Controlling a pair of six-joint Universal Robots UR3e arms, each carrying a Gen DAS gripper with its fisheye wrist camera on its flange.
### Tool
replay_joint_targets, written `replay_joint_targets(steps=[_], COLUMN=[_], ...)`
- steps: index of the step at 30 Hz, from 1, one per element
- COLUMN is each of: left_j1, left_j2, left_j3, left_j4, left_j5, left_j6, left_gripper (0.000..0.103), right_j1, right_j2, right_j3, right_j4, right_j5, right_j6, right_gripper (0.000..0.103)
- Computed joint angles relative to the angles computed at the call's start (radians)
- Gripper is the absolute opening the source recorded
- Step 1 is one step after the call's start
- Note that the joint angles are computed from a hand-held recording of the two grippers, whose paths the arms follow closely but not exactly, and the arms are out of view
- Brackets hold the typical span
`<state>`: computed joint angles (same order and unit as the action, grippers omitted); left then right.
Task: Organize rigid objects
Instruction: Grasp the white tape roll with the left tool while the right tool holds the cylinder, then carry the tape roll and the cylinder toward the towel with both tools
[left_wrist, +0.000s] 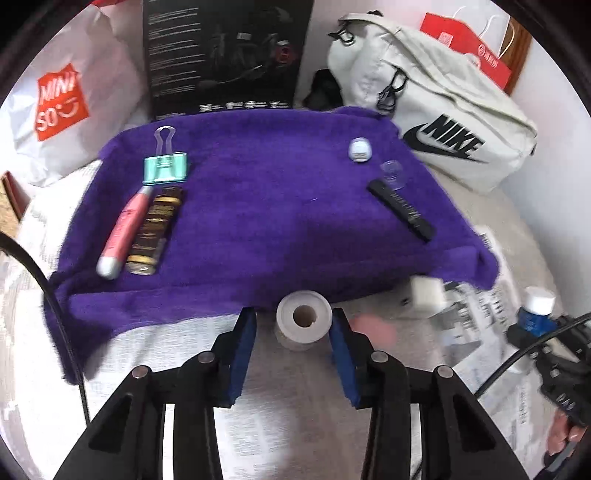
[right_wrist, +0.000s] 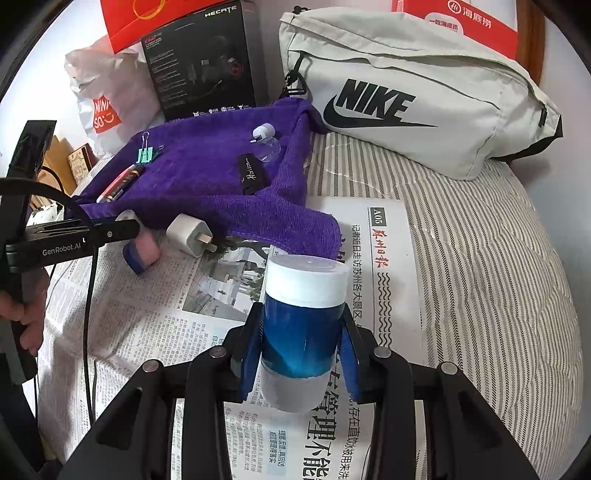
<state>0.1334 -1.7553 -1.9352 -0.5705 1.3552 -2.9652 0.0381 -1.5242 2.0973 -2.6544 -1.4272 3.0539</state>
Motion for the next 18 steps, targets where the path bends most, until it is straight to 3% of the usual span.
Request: replay_joint_targets(steps=[3,10,14,18], left_j1=[0.018,-0.035,-0.047,-0.034], left_j2=[0.003,-0.050,-0.062,-0.055], left_j3=[-0.007,0.011,0.014,0.002], left_j4=[-0.003,0.043,0.066,0.071], left_j5=[-0.024,0.034,0.055,0.032], left_j6=[0.004,-0.001,0.007,0.033], left_gripper=[0.039,0.039,0.029,0.028], right_j1=[0.002,0.006,0.007,0.014], right_j2=[0.001,0.013,0.020,0.027], right_j3=[0.001,-0.006,-0.009,-0.014], right_j4=[-0.001,-0.002,-0.006,-0.001], right_j5=[0.004,0.006,0.005,0.006], right_j6=[-0.003,-0.006,-0.005,-0.008], right_gripper=[0.038,0.038,0.037,0.036])
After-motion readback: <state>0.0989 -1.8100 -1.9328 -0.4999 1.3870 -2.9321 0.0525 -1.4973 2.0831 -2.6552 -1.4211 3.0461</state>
